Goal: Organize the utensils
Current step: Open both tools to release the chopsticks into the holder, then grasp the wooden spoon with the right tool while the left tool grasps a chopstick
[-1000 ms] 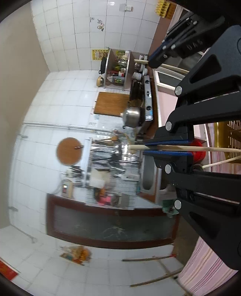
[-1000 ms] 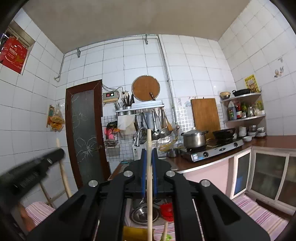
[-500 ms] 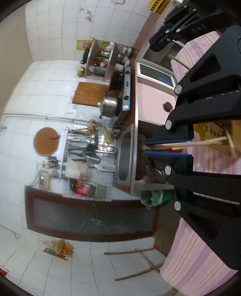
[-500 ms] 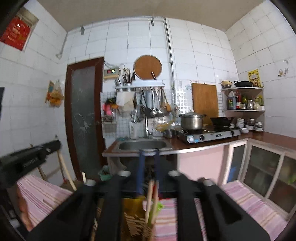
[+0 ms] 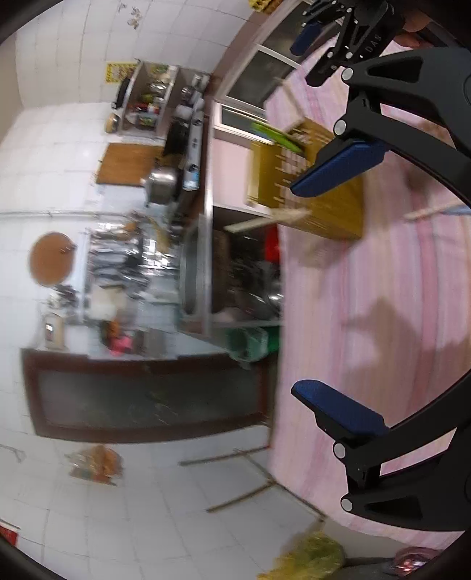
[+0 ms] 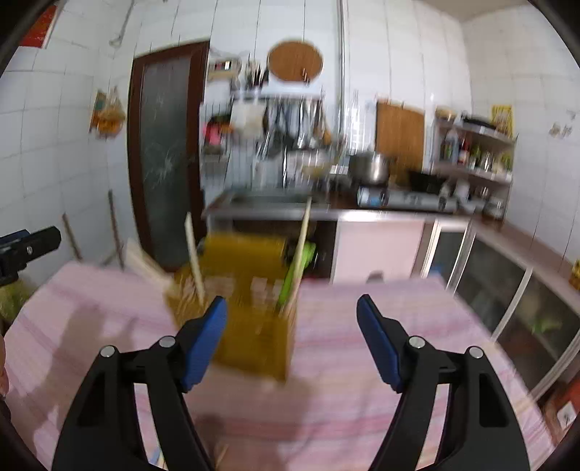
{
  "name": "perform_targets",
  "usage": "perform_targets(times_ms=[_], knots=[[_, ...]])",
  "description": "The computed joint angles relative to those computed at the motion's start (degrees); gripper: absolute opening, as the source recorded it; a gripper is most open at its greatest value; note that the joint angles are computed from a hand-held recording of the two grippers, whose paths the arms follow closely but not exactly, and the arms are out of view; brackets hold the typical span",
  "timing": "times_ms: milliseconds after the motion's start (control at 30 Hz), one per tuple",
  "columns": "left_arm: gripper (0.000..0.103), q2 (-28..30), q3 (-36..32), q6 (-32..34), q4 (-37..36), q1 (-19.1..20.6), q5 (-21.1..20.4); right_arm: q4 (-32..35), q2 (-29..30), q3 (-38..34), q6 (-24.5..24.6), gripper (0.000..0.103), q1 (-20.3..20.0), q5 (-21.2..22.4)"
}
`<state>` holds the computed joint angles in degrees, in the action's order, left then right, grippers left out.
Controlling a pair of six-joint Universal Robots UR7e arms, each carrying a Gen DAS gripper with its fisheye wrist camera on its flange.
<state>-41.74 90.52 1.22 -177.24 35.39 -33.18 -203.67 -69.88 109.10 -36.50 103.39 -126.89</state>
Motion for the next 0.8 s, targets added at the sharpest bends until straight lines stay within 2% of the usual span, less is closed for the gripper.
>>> perform_targets(times_ms=[233,300,500,633,800], knots=[[0.098,-2.07,7.79,-10.35,9.36,2.5,0.81,5.16,0.17,5.65,6.3,0.073,-2.6,-1.11],[0.098,-1.67,8.29,-12.31,11.89,3.33,0.63,6.12,0.96,5.98,6.58,0.073,-2.92,-1.93],[0.098,-0.11,8.66,-16.48,17.28,6.11,-0.24,14.47,2.98,4.89,10.17,0.073,-3.92,-3.13],[0.098,0.44,7.6,-18.9,20.96,7.25,-1.3,15.44,5.03,4.05,10.3,0.073,-4.0,-5.1],[0.098,0.77,6.43,-18.93,21.54,7.34,-1.37,19.23,6.86,1.94,11.29,0.072,-3.64,-6.81]])
